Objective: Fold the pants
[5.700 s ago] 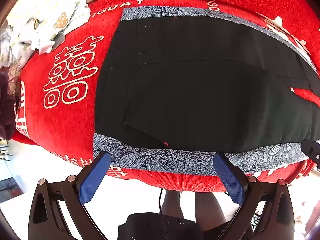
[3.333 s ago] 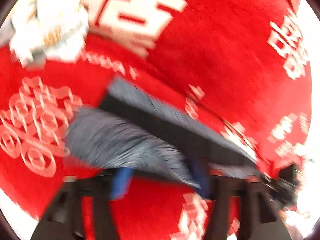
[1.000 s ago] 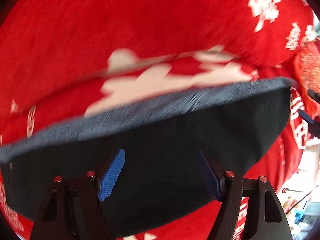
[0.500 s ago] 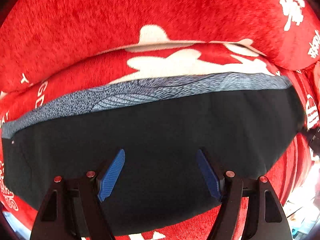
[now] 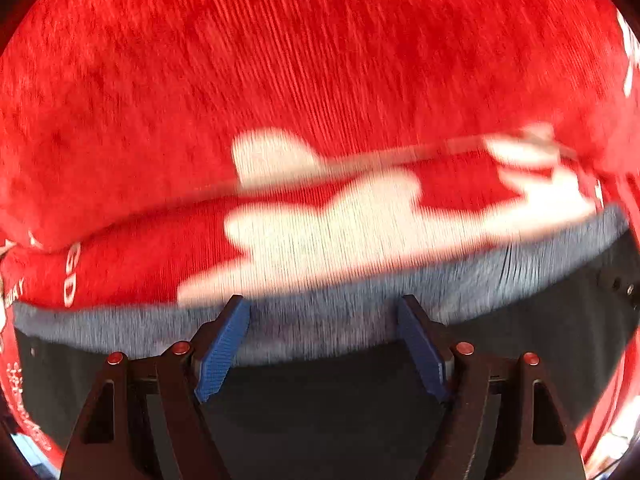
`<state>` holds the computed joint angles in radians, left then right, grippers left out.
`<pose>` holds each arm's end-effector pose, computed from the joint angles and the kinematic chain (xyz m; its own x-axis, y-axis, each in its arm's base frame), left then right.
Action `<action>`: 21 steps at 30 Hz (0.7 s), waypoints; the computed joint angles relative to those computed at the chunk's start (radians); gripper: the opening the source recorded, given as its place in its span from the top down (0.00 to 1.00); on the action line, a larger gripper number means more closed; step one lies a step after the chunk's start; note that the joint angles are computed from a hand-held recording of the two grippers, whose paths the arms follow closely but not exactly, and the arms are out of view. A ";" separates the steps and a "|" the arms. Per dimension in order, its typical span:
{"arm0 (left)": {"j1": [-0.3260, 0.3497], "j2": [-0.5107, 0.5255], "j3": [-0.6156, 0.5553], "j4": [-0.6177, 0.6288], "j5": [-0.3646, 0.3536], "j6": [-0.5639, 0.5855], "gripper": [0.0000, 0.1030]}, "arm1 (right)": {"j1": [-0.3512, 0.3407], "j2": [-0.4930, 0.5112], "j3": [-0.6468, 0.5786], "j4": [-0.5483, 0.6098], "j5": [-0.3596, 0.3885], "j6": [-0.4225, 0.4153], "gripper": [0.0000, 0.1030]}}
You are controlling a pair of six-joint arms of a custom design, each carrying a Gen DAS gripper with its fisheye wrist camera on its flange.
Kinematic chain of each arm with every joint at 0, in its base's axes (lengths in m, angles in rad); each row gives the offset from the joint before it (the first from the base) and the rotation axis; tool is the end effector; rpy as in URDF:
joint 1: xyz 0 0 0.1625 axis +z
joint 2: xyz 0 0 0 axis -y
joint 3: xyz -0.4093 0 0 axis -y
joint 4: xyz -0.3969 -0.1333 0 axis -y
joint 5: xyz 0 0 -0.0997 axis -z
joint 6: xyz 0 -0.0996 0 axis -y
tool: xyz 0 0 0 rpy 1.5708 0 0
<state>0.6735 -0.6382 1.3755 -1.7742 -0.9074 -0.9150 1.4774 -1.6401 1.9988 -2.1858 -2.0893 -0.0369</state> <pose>-0.4011 -0.5691 0.0212 -0.6836 0.0692 -0.7266 0.2149 0.9704 -0.1098 0.0405 -0.4675 0.3731 -0.8558 0.1704 0.4884 0.0587 0.9701 -0.2357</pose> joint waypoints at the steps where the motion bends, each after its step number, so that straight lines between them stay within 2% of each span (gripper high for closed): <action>1: 0.008 0.006 -0.017 0.022 0.005 -0.008 0.24 | -0.009 0.002 0.013 -0.045 -0.007 -0.026 0.92; 2: 0.022 0.004 -0.029 0.039 0.010 -0.023 0.24 | -0.012 -0.005 0.020 -0.090 -0.021 -0.038 0.95; 5: 0.059 -0.043 -0.046 0.147 0.013 -0.114 0.24 | -0.009 -0.002 -0.009 -0.125 -0.146 0.040 0.95; 7: 0.054 -0.108 0.003 0.149 0.029 -0.115 0.24 | -0.010 -0.017 -0.049 -0.053 -0.135 0.086 0.87; 9: 0.037 -0.185 0.056 0.207 0.039 -0.124 0.24 | 0.021 -0.041 -0.060 0.033 -0.102 0.086 0.73; 10: 0.031 -0.221 0.081 0.238 0.035 -0.134 0.24 | 0.032 -0.065 -0.049 0.071 -0.045 0.088 0.68; 11: 0.025 -0.262 0.111 0.270 0.029 -0.148 0.24 | 0.040 -0.093 -0.029 0.107 0.036 0.100 0.58; 12: 0.018 -0.316 0.150 0.315 0.023 -0.175 0.24 | 0.046 -0.116 -0.004 0.138 0.119 0.119 0.54; 15: 0.011 -0.439 0.240 0.408 0.012 -0.252 0.24 | 0.062 -0.152 0.100 0.198 0.348 0.185 0.54; 18: 0.015 -0.559 0.338 0.515 0.013 -0.356 0.24 | 0.064 -0.138 0.261 0.139 0.574 0.260 0.54; 20: 0.008 -0.644 0.430 0.564 0.004 -0.424 0.24 | 0.085 -0.089 0.345 0.057 0.636 0.302 0.54; 21: 0.024 -0.687 0.479 0.533 0.002 -0.419 0.22 | 0.101 -0.042 0.384 -0.007 0.658 0.325 0.54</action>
<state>0.6971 -1.3256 1.8546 -1.2415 -0.9055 -1.3338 1.5786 -1.6818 2.3827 -2.1929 -1.4318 0.2882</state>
